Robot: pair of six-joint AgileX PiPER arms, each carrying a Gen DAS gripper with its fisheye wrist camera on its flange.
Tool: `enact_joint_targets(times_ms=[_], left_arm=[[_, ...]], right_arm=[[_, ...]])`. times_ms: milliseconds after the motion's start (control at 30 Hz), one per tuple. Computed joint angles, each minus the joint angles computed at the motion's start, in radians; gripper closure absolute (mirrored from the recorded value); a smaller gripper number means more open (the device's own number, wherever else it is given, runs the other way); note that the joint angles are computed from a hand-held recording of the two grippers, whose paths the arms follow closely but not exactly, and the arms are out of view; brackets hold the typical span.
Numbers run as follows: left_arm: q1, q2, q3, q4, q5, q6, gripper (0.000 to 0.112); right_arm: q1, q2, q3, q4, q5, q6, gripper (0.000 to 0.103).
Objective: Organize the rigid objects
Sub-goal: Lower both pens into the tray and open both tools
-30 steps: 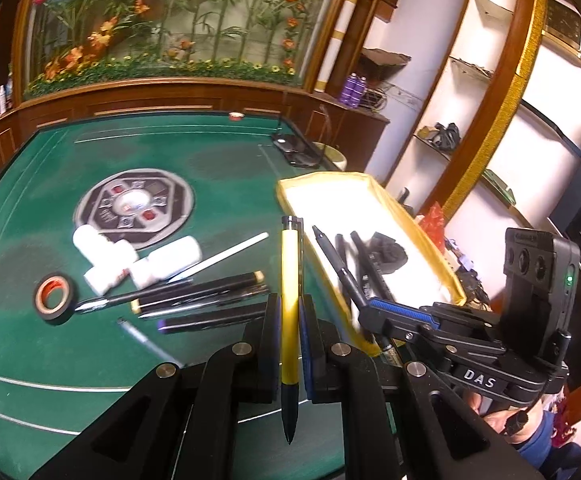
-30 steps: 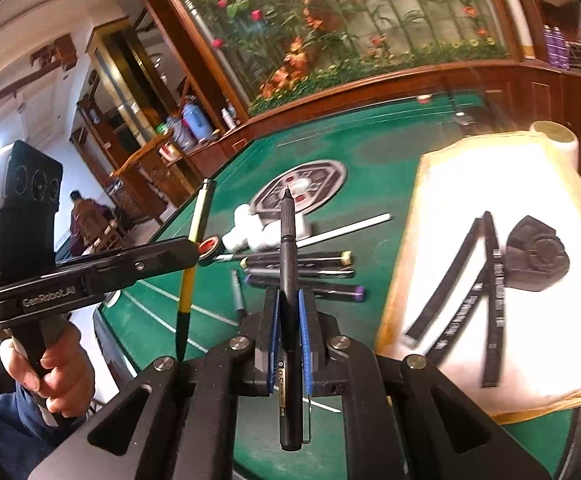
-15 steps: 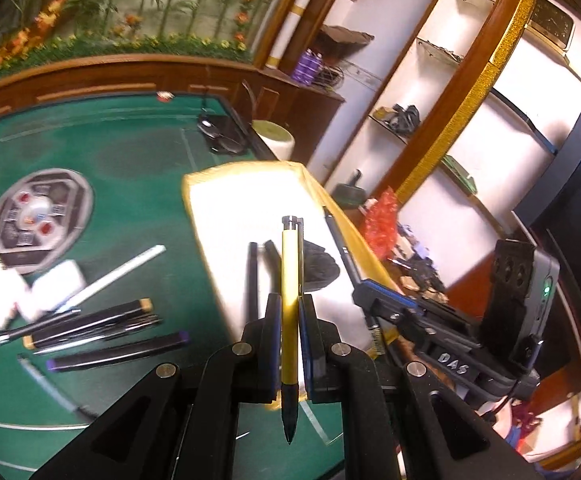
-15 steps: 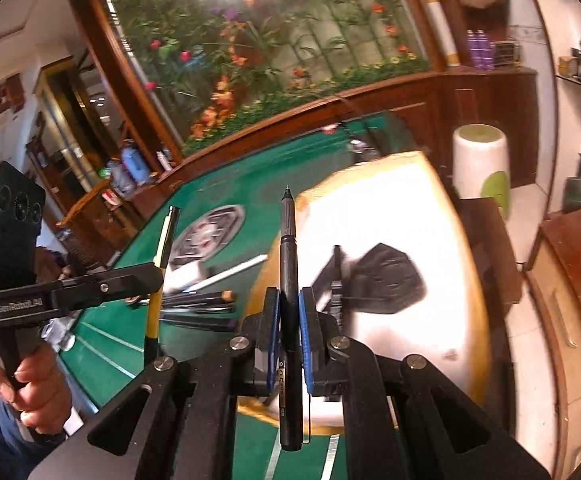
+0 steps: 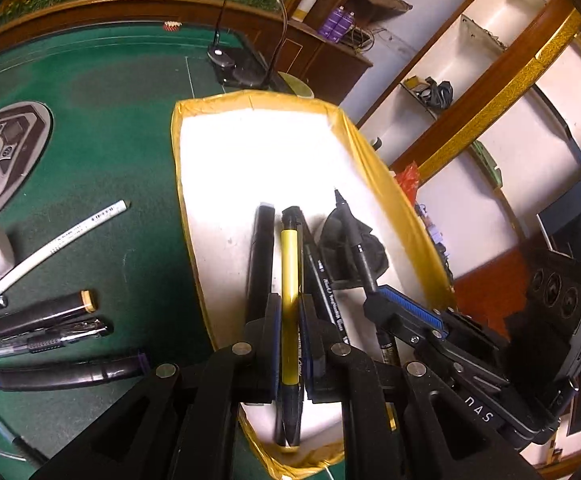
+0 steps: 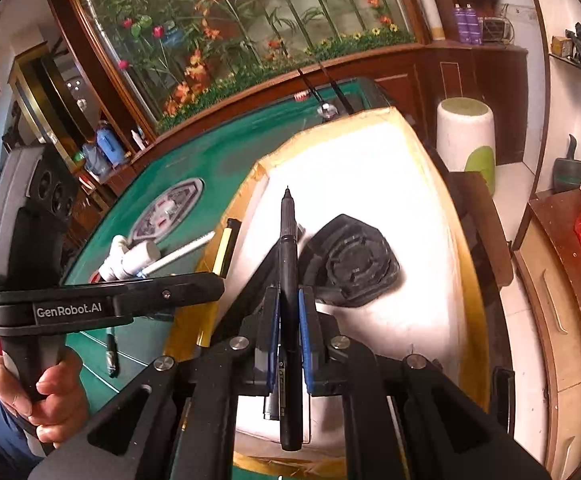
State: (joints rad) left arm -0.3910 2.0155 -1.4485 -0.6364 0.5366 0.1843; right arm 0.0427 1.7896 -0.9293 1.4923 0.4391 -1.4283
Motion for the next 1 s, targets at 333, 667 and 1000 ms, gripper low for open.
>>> enact_joint_targets(times_ms=[333, 667, 1000], left_arm=[[-0.008, 0.017, 0.022, -0.014, -0.021, 0.035, 0.105], [0.031, -0.111, 0.169, -0.189, -0.025, 0.246, 0.069], [0.135, -0.385, 0.459, -0.352, -0.088, 0.495, 0.052]], right_arm=[[0.032, 0.026, -0.017, -0.052, -0.037, 0.049, 0.093], [0.057, -0.079, 0.053, 0.028, -0.079, 0.008, 0.092], [0.178, -0.144, 0.064, 0.024, -0.101, 0.049, 0.082]])
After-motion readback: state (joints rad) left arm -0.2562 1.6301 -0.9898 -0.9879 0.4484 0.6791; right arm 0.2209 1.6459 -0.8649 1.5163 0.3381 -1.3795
